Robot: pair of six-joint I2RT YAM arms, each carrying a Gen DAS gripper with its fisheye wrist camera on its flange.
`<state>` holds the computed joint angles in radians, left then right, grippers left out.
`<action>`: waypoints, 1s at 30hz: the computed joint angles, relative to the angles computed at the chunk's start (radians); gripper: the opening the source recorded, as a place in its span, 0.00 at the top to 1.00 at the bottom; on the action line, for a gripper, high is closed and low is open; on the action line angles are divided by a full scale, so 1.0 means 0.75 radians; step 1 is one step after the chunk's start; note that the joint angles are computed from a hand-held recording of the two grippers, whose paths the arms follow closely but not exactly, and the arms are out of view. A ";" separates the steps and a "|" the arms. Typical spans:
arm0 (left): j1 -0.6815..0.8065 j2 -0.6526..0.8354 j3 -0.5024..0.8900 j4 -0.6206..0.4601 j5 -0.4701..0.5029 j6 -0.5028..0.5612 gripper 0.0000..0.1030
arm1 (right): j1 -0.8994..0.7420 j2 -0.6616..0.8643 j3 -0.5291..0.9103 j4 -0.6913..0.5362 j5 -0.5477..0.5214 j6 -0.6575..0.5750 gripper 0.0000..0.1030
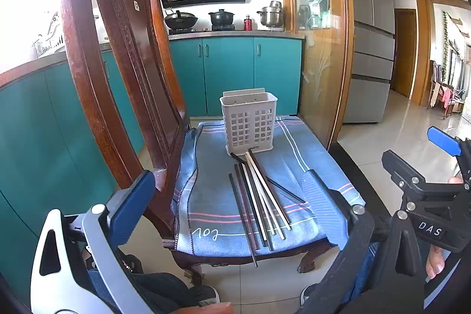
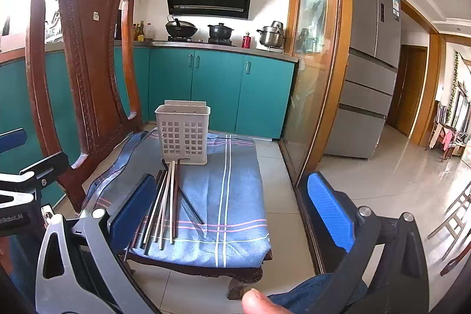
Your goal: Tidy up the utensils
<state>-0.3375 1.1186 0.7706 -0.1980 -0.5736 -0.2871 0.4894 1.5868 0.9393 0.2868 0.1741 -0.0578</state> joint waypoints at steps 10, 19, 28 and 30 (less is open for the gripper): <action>0.008 0.000 -0.015 0.018 0.000 0.008 0.04 | -0.001 -0.012 -0.013 0.017 -0.012 -0.005 0.02; 0.021 -0.007 -0.032 0.032 0.009 0.019 0.04 | -0.007 -0.030 -0.031 0.026 -0.027 -0.001 0.02; 0.025 -0.017 -0.039 0.032 0.010 0.027 0.04 | -0.007 -0.036 -0.035 0.026 -0.026 -0.001 0.02; 0.009 -0.009 -0.031 0.027 -0.005 0.017 0.04 | -0.006 -0.036 -0.034 0.024 -0.025 -0.001 0.02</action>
